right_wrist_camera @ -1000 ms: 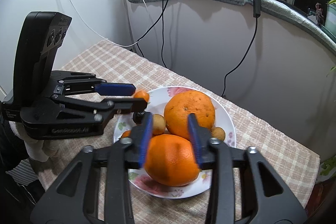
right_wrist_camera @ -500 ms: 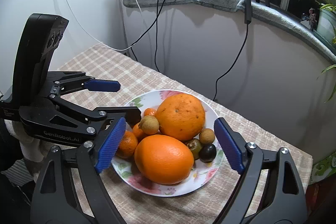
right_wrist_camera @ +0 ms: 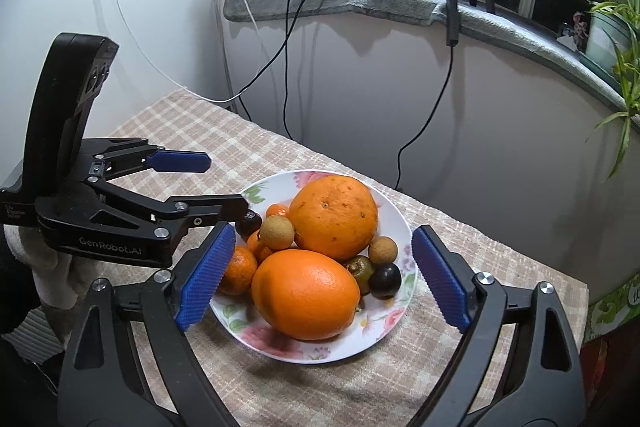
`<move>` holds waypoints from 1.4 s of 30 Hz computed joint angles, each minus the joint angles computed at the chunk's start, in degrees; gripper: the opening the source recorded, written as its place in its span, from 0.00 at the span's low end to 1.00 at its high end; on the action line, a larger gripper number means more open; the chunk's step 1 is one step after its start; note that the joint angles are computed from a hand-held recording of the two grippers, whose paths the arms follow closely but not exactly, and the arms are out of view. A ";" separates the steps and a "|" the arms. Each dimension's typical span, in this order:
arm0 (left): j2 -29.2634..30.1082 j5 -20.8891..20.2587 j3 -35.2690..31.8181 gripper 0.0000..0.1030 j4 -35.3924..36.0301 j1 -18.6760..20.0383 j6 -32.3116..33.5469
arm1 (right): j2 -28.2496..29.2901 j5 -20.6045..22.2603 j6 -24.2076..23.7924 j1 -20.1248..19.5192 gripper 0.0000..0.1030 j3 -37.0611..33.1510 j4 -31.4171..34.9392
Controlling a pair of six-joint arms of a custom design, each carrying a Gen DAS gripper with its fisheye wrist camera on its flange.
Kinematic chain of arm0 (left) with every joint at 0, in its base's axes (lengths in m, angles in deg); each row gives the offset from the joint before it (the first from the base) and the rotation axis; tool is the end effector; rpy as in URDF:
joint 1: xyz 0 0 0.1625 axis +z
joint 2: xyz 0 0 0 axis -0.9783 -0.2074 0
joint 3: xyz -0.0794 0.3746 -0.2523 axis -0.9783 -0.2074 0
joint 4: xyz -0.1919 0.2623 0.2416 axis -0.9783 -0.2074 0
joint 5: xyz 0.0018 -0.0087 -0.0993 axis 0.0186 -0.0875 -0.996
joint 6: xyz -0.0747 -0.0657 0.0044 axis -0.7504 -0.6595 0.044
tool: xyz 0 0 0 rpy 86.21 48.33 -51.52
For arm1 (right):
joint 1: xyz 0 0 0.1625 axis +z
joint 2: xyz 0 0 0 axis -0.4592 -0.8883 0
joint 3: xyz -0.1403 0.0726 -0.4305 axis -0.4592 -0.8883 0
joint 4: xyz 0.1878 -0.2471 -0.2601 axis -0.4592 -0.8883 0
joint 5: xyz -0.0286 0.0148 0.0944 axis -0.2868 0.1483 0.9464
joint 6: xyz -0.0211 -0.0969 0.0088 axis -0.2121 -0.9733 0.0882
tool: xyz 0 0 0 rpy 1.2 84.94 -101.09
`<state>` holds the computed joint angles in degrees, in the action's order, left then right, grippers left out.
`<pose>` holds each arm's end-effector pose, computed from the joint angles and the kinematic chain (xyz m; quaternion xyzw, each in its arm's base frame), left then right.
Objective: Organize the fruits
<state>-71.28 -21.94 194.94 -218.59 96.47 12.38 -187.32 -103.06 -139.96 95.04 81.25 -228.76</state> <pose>-0.4107 -0.3430 -0.0146 0.2534 0.9091 -0.2733 0.1862 0.0303 -0.2900 0.3747 0.3663 -0.8443 0.2913 0.2611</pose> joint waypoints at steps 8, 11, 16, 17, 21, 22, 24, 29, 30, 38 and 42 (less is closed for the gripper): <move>-0.62 2.34 0.64 0.73 1.41 -1.54 -1.58 | -2.19 2.43 1.64 -2.44 0.98 0.80 -1.16; -0.72 3.36 0.95 0.73 1.54 -2.17 -2.02 | -2.81 3.04 1.96 -3.44 0.98 1.42 -2.47; -0.97 4.43 1.30 0.73 2.00 -3.19 -2.85 | -3.97 4.38 2.26 -5.27 0.98 3.47 -6.14; -1.04 4.68 1.34 0.73 2.29 -3.45 -3.11 | -4.32 4.79 2.16 -5.78 0.98 4.12 -7.20; -1.50 5.20 1.64 0.73 3.14 -4.40 -4.12 | -5.23 5.86 2.35 -6.79 0.99 5.27 -9.04; -1.65 5.42 1.78 0.73 3.32 -4.70 -4.52 | -5.59 6.26 2.58 -7.13 0.99 5.41 -9.07; -1.86 5.85 2.06 0.73 3.53 -5.18 -5.25 | -6.63 7.43 3.31 -8.21 0.99 5.69 -8.91; -2.42 6.77 2.87 0.73 4.43 -6.71 -7.22 | -10.18 11.18 3.97 -11.77 0.99 6.41 -7.24; -2.47 6.93 2.93 0.73 4.71 -7.01 -7.45 | -11.31 12.12 3.72 -12.68 0.99 6.54 -6.30; -2.59 7.29 3.04 0.73 5.53 -8.49 -8.20 | -17.85 17.38 1.90 -18.10 0.99 7.08 -0.38; -2.85 7.59 3.13 0.73 6.50 -9.02 -8.81 | -18.96 18.26 1.52 -19.15 0.99 6.97 1.15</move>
<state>-74.13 -14.36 198.07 -212.09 87.44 3.57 -206.28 -84.80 -138.43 75.89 88.22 -227.61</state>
